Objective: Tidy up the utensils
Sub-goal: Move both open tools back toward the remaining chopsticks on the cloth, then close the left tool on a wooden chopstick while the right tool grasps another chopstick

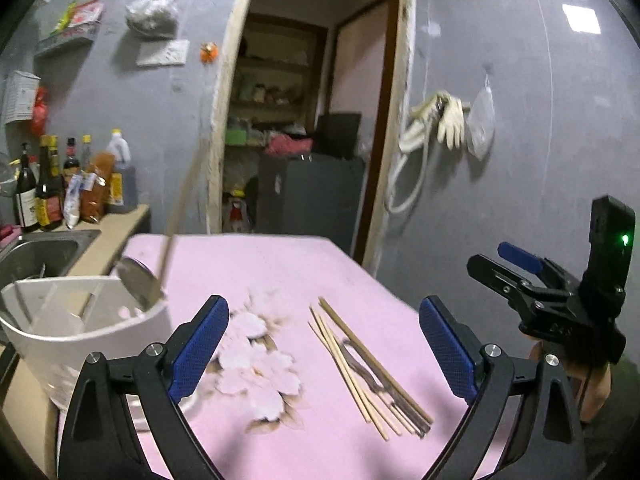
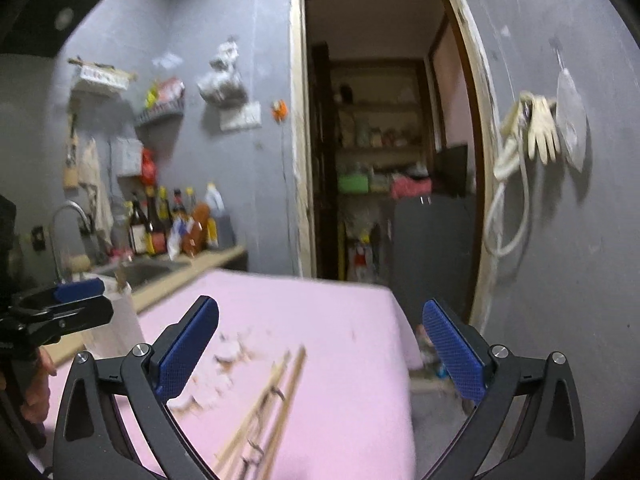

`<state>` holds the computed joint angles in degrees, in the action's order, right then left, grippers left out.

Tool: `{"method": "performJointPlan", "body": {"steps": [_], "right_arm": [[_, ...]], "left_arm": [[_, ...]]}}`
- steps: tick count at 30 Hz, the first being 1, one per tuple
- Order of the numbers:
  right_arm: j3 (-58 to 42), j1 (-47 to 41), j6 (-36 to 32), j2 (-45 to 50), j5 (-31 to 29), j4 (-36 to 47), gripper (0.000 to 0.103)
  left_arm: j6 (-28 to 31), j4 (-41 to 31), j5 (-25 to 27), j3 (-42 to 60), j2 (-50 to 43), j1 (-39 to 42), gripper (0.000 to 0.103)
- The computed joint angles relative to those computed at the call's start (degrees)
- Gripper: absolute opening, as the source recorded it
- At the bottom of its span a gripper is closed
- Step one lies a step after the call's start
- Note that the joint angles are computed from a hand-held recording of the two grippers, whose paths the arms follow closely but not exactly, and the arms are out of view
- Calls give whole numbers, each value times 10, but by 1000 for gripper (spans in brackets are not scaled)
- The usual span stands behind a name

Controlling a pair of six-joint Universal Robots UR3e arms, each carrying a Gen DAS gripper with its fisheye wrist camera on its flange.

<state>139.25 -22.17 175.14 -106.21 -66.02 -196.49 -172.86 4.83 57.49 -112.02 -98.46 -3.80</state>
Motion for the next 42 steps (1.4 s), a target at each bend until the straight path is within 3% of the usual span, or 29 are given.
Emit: {"method": "performJointPlan", "body": {"steps": [6, 11, 19, 25, 28, 36, 42], "right_arm": [[-5, -29, -33, -7, 20, 117, 92], [-26, -41, -52, 17, 31, 181, 77], [-102, -16, -77, 95, 16, 266, 56], [-183, 8, -92, 166, 12, 328, 40], [-230, 19, -93, 205, 16, 358, 36], [-339, 43, -96, 288, 30, 425, 29], [-396, 60, -103, 327, 24, 472, 28]], "left_arm": [[20, -88, 36, 53, -43, -40, 93], [23, -165, 41, 119, -91, -51, 88], [24, -346, 34, 279, -179, -58, 47], [15, -520, 10, 436, -265, -52, 25], [4, -583, -7, 501, -299, -43, 17], [15, -736, -42, 669, -382, -27, 13], [15, -754, -57, 664, -375, -15, 5]]}}
